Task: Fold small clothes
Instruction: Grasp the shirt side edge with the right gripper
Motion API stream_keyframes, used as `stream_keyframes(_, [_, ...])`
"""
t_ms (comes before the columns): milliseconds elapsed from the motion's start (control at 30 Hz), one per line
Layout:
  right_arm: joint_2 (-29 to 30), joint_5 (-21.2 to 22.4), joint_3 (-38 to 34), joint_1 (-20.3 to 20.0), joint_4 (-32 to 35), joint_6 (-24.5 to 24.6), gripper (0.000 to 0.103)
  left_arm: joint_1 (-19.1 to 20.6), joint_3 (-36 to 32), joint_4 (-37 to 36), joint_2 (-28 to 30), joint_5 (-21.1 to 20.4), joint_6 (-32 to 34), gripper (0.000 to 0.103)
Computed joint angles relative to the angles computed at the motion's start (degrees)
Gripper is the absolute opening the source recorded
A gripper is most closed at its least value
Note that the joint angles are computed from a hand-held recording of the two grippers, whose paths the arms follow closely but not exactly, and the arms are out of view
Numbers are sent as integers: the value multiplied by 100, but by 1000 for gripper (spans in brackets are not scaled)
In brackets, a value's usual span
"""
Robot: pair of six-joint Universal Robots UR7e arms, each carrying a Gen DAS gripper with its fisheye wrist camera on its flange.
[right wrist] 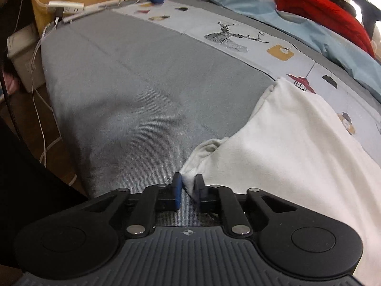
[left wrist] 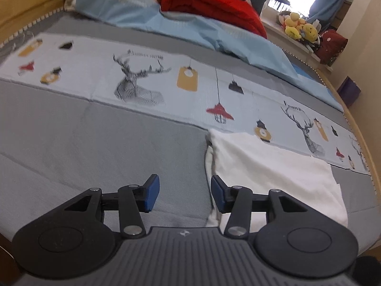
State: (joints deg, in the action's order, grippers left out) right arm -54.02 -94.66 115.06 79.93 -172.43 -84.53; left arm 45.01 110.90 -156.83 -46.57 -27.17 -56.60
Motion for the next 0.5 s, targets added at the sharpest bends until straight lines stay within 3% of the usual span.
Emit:
stream_keyframes(233, [-547,875,-122,-98,680,555,8,542,-375,-1438,465,-1262,598,67])
stream_keyframes(367, [-817,1241,-238,-210,1113,687,8,829,-918,-1268,796,-1941,581,76])
stream_keyframes(500, [-1031,1468,-381,-318,1471,711,8,1047,-1548,-714,1126,-2430,560,78])
